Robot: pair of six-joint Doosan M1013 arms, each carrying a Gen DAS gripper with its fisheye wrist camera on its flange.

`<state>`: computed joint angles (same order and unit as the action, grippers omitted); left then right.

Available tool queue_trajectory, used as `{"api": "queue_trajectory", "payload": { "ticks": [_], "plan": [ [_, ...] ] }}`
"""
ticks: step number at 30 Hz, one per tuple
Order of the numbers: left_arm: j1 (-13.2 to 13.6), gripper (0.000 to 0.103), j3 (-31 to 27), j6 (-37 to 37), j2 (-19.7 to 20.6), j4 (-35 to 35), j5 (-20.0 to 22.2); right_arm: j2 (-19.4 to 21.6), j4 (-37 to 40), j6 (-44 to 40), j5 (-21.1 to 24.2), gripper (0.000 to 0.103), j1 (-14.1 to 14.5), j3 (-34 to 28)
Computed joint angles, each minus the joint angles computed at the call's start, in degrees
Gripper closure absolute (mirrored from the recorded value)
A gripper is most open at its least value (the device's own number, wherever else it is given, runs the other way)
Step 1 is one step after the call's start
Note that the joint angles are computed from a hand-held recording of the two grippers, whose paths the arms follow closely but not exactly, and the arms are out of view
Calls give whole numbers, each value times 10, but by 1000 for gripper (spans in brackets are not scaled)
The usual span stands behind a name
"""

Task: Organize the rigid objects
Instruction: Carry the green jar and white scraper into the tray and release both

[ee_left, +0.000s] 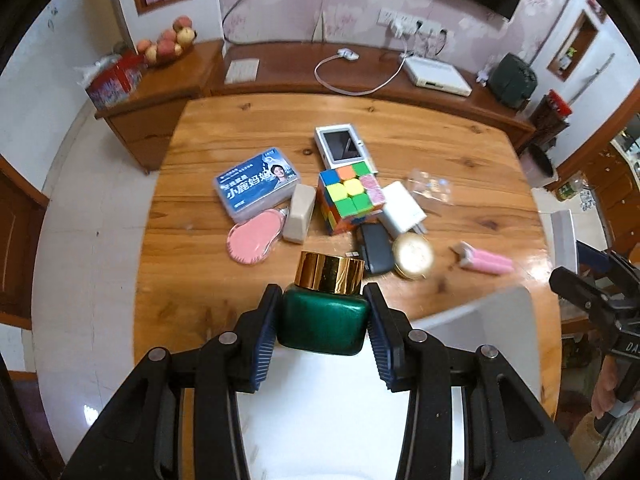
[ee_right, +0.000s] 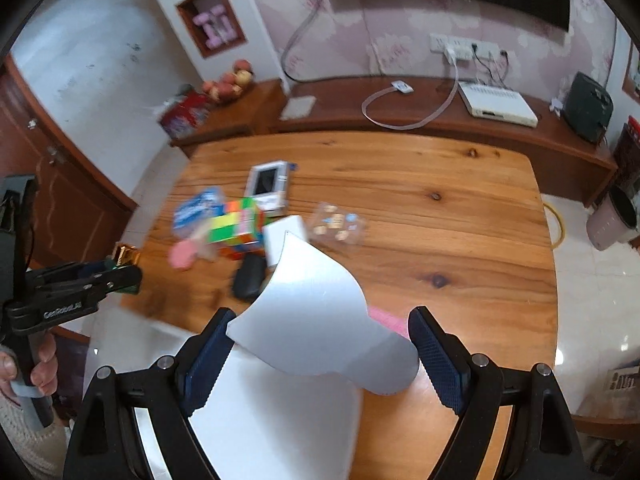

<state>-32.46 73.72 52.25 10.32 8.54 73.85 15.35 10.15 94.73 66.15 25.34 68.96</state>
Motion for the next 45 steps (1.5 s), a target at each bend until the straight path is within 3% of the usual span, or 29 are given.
{"api": "queue_trajectory", "payload": {
  "ticks": [9,16,20,24,45],
  "plan": [
    [-43,58,68,-27,-68,-2,-35,-74,-7,12,-44,15,45,74],
    [-72,58,126,-52,-98,-2,-62,-110,-110,90,-79,15,90,141],
    [-70,58,152,-62,-99,-27,-67,-110,-191,149,-67,15,112,165],
    [-63,58,169,-60,-94,-59,-69,-102,-179,163,-43,15,111,180],
    [-69,58,186,-77,-69,-54,-36,-79,-228,146,-5,15,149,187]
  ]
}}
